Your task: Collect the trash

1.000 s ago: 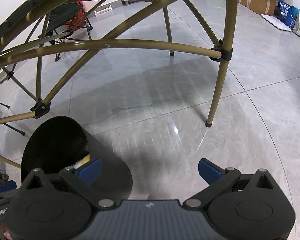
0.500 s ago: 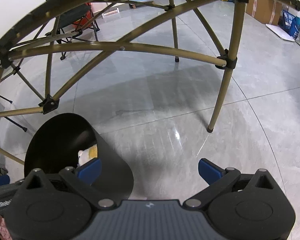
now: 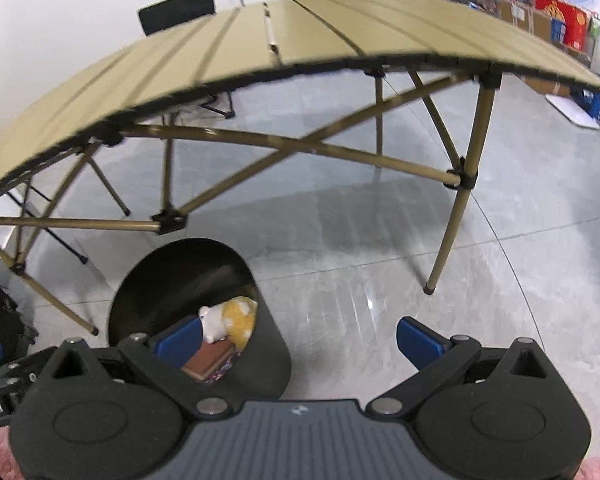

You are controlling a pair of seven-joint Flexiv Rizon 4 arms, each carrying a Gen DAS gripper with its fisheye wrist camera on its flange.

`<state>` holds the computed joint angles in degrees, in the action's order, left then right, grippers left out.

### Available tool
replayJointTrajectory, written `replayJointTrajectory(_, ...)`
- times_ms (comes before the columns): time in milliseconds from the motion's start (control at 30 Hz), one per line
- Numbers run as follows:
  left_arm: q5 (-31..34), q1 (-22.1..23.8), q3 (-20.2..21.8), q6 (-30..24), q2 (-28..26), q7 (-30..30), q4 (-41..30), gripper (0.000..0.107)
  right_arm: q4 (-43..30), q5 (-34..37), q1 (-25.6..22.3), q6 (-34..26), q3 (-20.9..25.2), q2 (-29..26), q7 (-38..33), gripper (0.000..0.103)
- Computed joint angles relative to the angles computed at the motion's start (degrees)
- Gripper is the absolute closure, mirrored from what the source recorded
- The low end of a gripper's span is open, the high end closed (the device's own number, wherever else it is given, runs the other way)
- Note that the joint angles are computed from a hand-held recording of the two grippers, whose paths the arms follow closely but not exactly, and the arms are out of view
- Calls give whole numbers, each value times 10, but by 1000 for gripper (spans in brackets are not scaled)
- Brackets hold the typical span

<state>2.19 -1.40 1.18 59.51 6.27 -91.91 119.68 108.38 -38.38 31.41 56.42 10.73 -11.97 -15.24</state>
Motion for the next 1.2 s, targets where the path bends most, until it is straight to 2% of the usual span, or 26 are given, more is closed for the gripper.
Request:
replayJointTrajectory(233,-15,0,9,-25,74,25,26,4,6,-36,11,-30,21,50,0,0)
replayJointTrajectory(533,-19,6,5,-42,141,38,47,4,9,-69,13,-47,48,94,3,0)
replayJointTrajectory(867,-27,9,2,-41,172,47,60,4,15,-84,11,-49,63,113,15,0)
replayJointTrajectory(1200,-30,12,2,-39,181,47,65,4,16,-92,12,-49,68,117,23,0)
